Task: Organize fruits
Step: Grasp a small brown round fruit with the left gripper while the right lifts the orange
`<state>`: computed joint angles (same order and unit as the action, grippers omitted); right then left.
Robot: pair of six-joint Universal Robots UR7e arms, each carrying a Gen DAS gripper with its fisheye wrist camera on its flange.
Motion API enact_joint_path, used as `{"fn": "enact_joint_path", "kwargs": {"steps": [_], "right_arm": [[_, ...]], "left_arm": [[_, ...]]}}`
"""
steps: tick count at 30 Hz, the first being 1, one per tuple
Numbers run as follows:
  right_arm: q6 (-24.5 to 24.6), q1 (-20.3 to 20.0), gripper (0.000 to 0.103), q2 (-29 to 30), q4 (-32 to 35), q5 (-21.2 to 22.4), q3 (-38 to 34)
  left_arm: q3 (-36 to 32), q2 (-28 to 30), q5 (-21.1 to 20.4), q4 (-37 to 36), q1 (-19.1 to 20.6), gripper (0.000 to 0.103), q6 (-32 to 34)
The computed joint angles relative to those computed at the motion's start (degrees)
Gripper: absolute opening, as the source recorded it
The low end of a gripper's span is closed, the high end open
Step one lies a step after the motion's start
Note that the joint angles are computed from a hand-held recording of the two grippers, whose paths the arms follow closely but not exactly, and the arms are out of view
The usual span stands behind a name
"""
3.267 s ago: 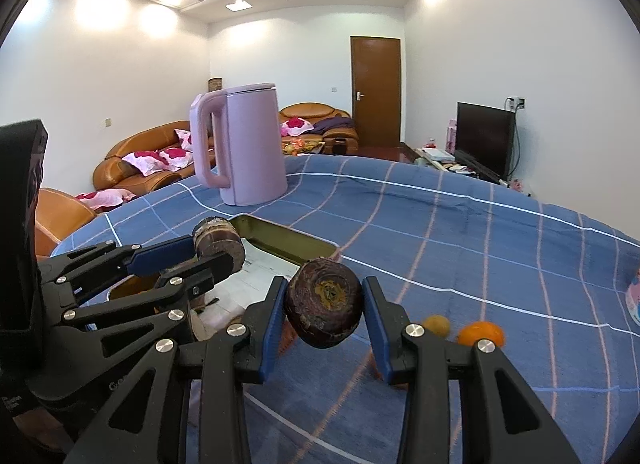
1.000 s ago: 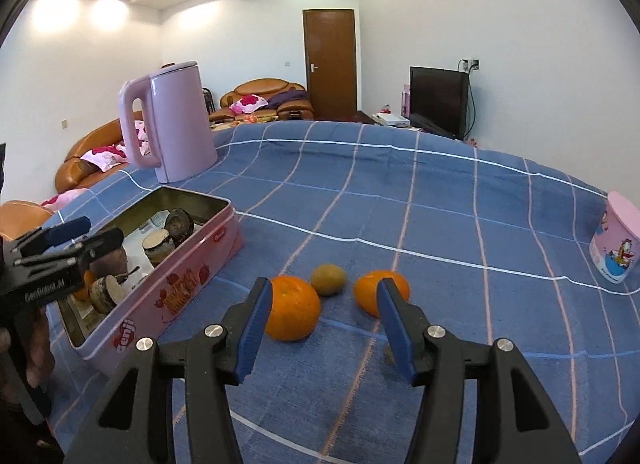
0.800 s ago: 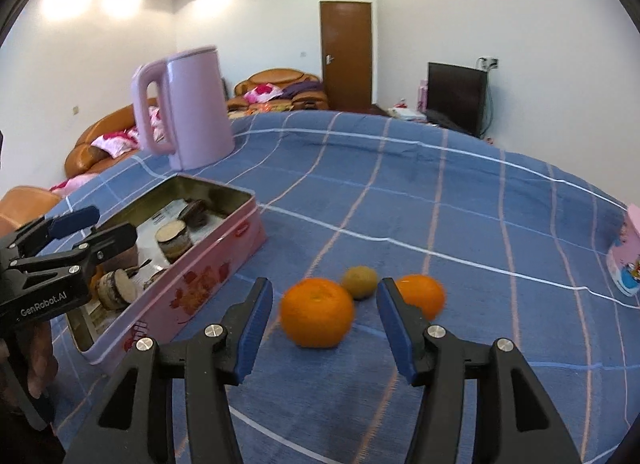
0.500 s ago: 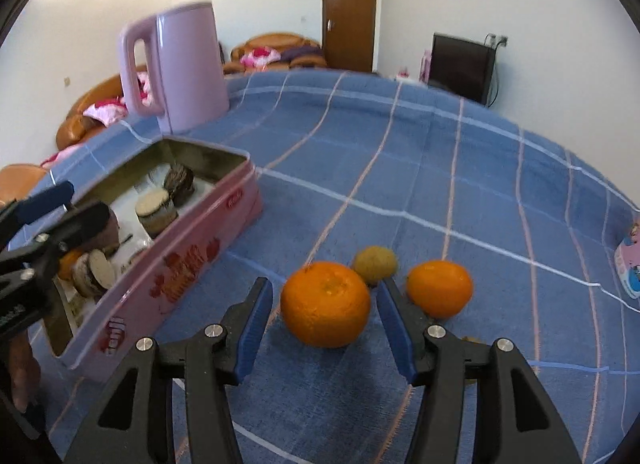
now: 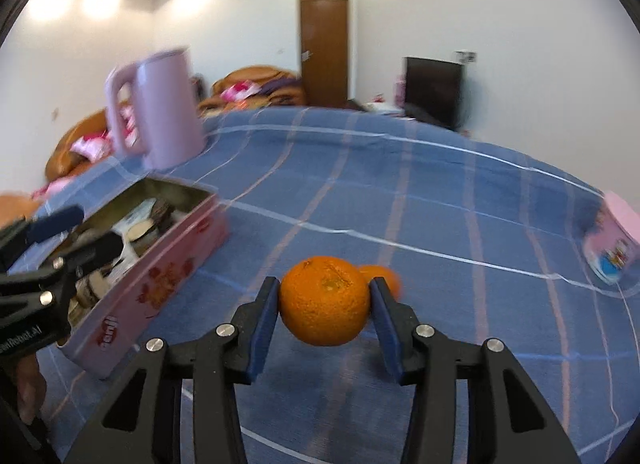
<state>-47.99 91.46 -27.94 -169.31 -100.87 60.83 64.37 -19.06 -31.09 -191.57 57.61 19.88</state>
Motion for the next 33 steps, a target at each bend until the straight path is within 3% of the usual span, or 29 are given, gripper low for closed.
{"fn": "enact_joint_path", "kwargs": {"steps": [10,16,24,31,33], "right_arm": [[3.1,-3.5,0.048,-3.1,-6.5,-1.6,0.9],[6.2,-4.7,0.048,-4.1,-5.6,0.1,0.6],[6.4,-4.9,0.048,-4.7,-7.4,1.7,2.1],[6.7,-4.9,0.048,-4.7,-6.8,1.5,2.0],[6.4,-4.8,0.048,-4.7,-6.7,1.5,1.9]], "left_arm": [[-9.3,5.8,-6.5,17.6,-0.9,0.076,-7.1],[-18.6,10.4,-9.9,30.0,-0.7,0.075,-12.1],[-25.0,13.8,-11.2,36.8,-0.6,0.067,-14.5],[-30.0,15.2,-14.1,46.4,0.5,0.032,-19.2],[-28.5,14.6,-14.4,44.9,0.4,0.031,-18.8]]}}
